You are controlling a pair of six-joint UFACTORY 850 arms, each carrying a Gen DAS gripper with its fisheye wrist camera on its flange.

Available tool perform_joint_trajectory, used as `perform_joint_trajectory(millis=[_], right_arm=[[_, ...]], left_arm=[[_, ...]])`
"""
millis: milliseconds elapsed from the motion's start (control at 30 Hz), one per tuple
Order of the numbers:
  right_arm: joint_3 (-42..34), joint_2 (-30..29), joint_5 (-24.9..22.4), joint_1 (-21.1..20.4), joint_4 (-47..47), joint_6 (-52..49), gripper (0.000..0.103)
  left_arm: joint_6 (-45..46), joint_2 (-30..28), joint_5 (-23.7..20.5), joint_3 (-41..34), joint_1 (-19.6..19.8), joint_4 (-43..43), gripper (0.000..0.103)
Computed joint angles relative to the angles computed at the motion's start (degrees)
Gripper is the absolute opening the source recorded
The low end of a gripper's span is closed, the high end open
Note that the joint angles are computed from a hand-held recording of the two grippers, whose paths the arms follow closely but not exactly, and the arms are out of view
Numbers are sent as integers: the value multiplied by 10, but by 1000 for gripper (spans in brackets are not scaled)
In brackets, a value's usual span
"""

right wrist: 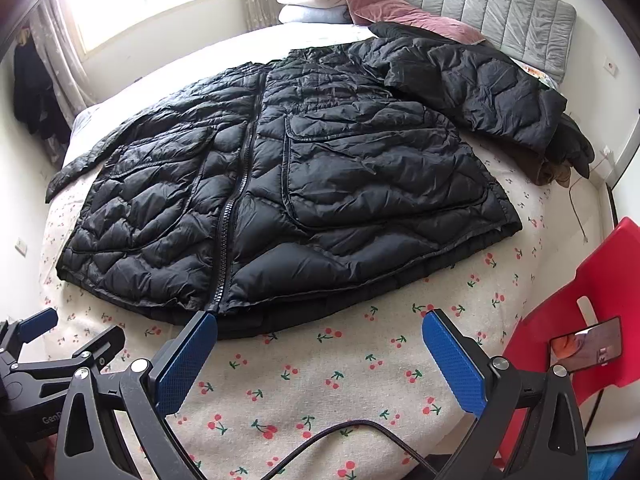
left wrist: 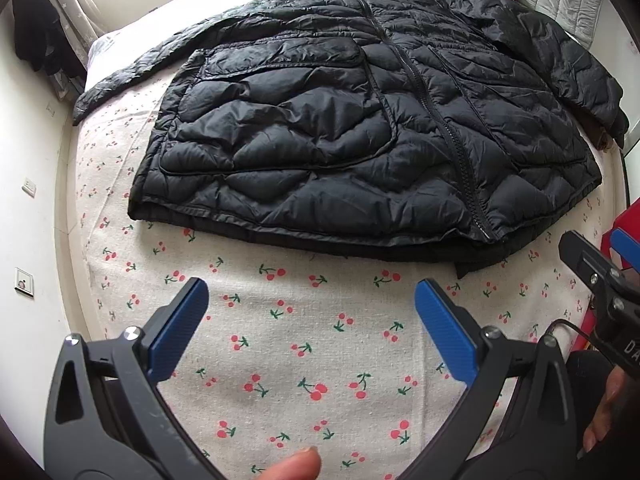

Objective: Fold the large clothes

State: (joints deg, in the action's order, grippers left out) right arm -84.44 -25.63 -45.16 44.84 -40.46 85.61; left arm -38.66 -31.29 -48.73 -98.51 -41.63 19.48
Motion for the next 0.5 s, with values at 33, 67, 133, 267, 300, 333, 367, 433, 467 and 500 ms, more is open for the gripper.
perform_joint_trajectory(millis=[33,67,133,267,300,333,367,433,467,500], right_arm=[[0,-1,1,0,-1,-1,103],[0,-1,2,-1,-3,-2,103],[0,-2,5,-3,-9,-4,103],[2,0,30,-24,14,-78,103],[8,6,50,-35,33,-108,103],[15,12,71,-46,52,-138,103],[21,17,89,-58,74,-170,103],[27,24,102,-81,105,-215,103],[30,28,108,-91,112,-228,103],[33,32,111,-102,121,-239,103]], left_arm=[[1,1,6,2,2,-5,103],[-7,3,11,6,1,5,103],[-20,7,23,15,-1,39,103],[97,8,46,10,25,-56,103],[132,6,47,5,34,-86,103],[150,4,47,0,42,-101,103],[156,2,47,-5,49,-102,103],[155,-7,36,-21,63,-91,103],[151,-13,29,-31,70,-85,103],[152,-18,24,-40,79,-85,103]])
